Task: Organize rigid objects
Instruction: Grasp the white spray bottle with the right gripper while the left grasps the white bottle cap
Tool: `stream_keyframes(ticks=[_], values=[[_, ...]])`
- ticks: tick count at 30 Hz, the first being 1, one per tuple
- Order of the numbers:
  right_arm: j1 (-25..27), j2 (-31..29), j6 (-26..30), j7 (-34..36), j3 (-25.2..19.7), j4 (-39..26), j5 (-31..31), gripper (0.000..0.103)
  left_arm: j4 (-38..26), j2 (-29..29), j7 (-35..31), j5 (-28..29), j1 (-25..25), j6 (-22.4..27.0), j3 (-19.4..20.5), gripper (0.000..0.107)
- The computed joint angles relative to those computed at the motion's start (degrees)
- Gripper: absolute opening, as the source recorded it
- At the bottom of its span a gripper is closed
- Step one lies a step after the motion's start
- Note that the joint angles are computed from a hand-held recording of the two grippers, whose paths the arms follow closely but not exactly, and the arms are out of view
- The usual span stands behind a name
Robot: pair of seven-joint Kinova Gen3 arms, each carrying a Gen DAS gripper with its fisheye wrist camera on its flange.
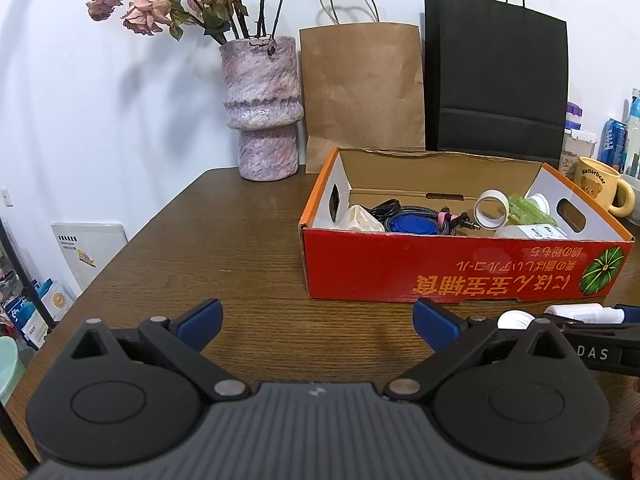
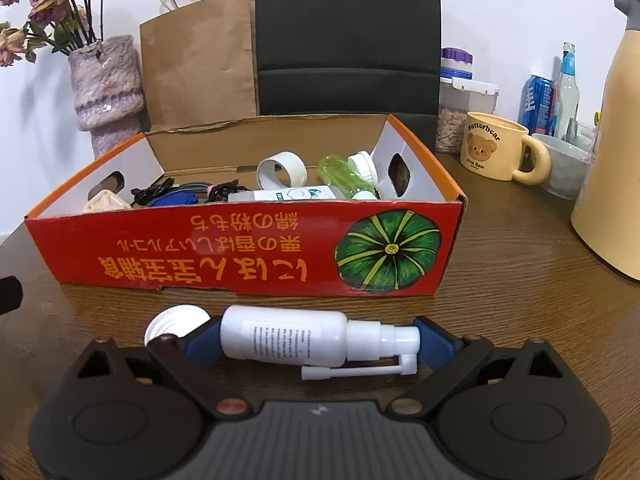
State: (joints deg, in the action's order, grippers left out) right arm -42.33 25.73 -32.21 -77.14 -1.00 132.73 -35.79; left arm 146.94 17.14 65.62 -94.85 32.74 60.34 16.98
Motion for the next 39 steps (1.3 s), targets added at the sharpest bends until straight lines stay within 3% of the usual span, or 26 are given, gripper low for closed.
stream_keyframes(ticks=[12, 30, 39], values=[[4.3, -1.8, -4.7, -4.6, -2.8, 4.1, 8.0, 0.098, -2.1, 1.9, -2.6, 1.4, 1.0, 0.6, -0.2, 0.103], [17.6, -2.7, -12.2, -12.7, -5.2, 9.2, 26.5, 0.098, -9.4, 4.6, -6.4, 0.8, 3.6, -3.0, -0.8, 0.103], [24.8, -1.7, -16.4, -16.0, -5.6, 10.5, 36.0, 0.098, -15.9, 8.1, -11.7, 3.9, 5.7, -4.6, -2.6, 0.103]])
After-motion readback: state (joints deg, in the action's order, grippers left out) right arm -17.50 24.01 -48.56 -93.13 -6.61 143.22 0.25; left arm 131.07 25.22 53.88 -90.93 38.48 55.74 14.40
